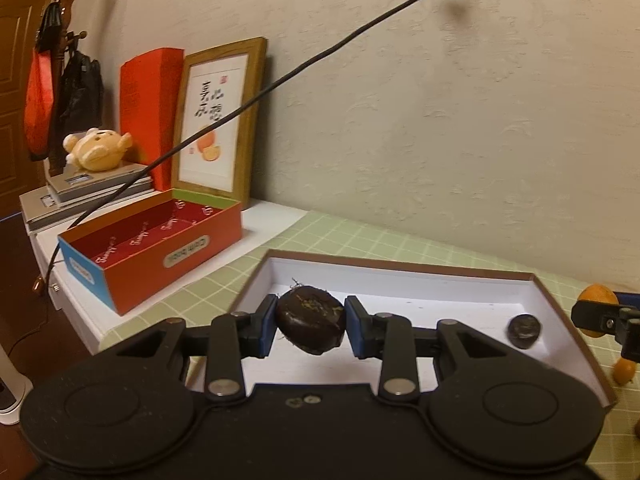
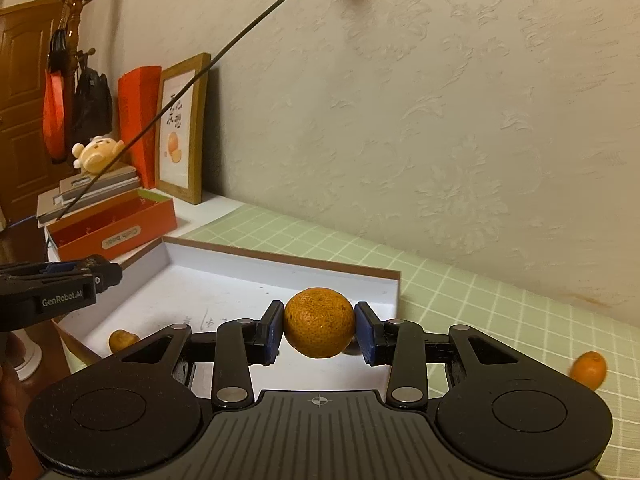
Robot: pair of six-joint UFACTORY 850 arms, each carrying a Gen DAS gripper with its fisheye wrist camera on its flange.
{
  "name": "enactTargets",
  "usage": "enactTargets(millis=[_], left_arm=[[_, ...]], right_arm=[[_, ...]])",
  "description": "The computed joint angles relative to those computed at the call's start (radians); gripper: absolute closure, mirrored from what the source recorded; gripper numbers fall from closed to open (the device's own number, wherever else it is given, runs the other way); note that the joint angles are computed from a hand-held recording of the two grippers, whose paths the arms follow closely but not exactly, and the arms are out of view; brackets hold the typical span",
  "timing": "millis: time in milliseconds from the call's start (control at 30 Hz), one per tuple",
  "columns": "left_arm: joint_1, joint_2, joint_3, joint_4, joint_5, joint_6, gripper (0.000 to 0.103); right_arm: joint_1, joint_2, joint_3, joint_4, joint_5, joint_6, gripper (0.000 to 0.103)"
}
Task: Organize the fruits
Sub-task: 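Carry the dark fruit and the orange over the white-lined box, then open the left gripper into the box while the right gripper releases the orange, then move both open grippers back toward the remaining fruits on the table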
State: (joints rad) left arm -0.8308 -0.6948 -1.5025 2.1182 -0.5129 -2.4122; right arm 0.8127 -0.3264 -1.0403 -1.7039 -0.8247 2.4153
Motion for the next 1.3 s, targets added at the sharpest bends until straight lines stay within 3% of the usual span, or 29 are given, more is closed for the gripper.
enactTargets(millis=[433,467,500,533,567,600,800,1300], left_arm=[[0.029,-0.040,-0.052,-0.058,0.032,0.066,0.077],[0.028,-0.047,-0.062,-0.081,0.031,0.087,0.070],[0.023,-0.055,-0.075,-0.134,0.011,0.138,0.040],[0.016,-0.059,-0.078,-0.153,-0.028,0.150,0.019],[0.006,-0.060,-0.068,-0.136,-0.093,0.121,0.009],[0.003,-0.059,-0.063,-0.119,-0.119,0.100,0.006],[0.009,-0.052,-0.058,-0.061,-0.074,0.075,0.006],[-0.005,-0.016,-0.021,-0.047,-0.086,0.079,0.006]], right_arm=[[-0.047,-0.082,-0.072,-0.029,0.069,-0.002,0.064],[-0.048,-0.090,-0.080,-0.025,0.060,-0.016,0.064],[-0.046,-0.105,-0.096,-0.002,0.034,-0.056,0.063],[-0.040,-0.125,-0.118,0.047,-0.010,-0.107,0.039],[-0.033,-0.144,-0.131,0.069,-0.070,-0.117,0.017],[-0.027,-0.143,-0.122,0.049,-0.107,-0.085,0.001],[-0.040,-0.122,-0.095,0.018,-0.094,-0.019,0.000],[-0.027,-0.077,-0.051,0.025,-0.115,0.021,0.000]])
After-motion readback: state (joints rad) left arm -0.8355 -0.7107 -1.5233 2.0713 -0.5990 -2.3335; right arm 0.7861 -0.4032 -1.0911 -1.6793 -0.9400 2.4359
